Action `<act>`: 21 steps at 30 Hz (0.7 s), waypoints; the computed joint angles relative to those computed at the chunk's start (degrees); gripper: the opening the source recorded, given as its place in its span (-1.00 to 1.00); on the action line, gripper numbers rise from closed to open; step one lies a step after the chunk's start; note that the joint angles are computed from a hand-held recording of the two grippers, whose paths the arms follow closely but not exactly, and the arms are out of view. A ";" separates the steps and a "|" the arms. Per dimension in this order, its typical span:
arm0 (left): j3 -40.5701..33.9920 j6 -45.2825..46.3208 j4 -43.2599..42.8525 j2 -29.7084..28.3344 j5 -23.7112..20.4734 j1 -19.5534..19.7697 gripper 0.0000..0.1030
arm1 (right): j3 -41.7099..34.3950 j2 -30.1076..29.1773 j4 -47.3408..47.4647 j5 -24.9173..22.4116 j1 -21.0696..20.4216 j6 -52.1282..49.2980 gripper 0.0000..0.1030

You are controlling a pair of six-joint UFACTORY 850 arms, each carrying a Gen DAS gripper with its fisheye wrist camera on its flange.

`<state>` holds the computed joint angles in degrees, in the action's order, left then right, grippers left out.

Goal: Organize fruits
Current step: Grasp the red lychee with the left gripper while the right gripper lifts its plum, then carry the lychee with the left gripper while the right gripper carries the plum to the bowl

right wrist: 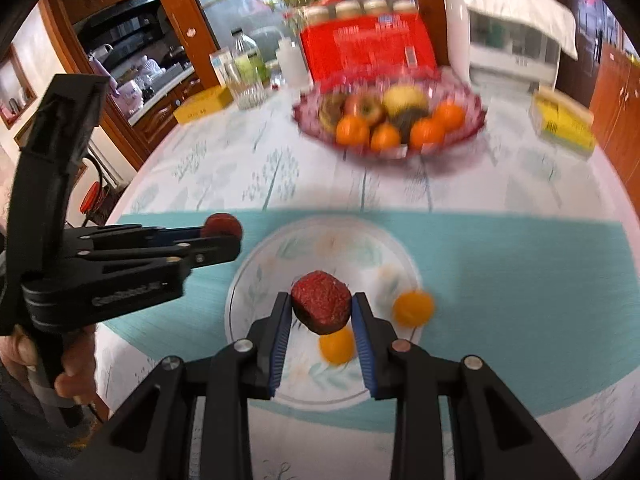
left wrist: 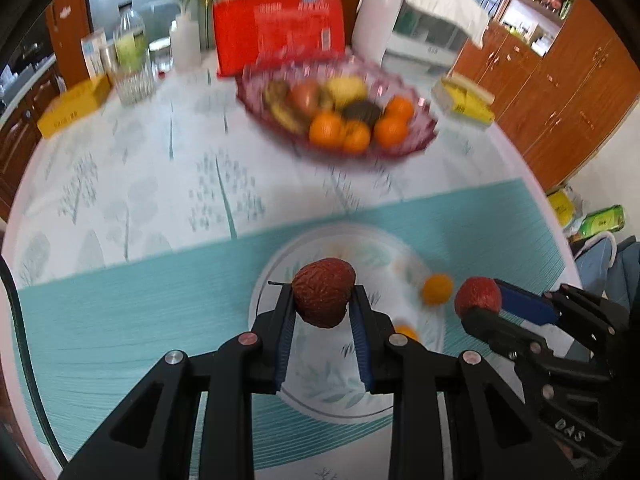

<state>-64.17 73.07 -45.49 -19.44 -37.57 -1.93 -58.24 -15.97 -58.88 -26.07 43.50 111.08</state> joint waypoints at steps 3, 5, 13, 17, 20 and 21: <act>-1.87 -1.07 -0.03 1.15 -0.82 -0.27 -0.51 | -0.58 2.08 1.07 -1.74 -1.48 -4.81 -0.40; -3.65 -1.56 -0.26 1.49 -1.15 -0.57 -0.51 | -1.26 3.29 1.39 -3.62 -2.49 -7.94 -0.40; -12.85 -4.06 -0.39 1.13 1.21 -3.93 -0.50 | -5.47 7.74 -1.11 -8.19 -8.63 -17.28 -0.40; -16.94 -6.13 0.48 -0.06 3.46 -6.00 -0.50 | -8.73 7.65 -2.43 -8.70 -12.04 -19.88 -0.40; -20.35 -9.17 2.32 -2.18 4.92 -7.54 -0.50 | -10.98 6.49 -1.38 -6.54 -14.99 -22.03 -0.40; -21.54 -10.40 3.09 -3.16 5.06 -8.02 -0.50 | -11.49 6.00 -0.98 -5.98 -15.63 -22.52 -0.40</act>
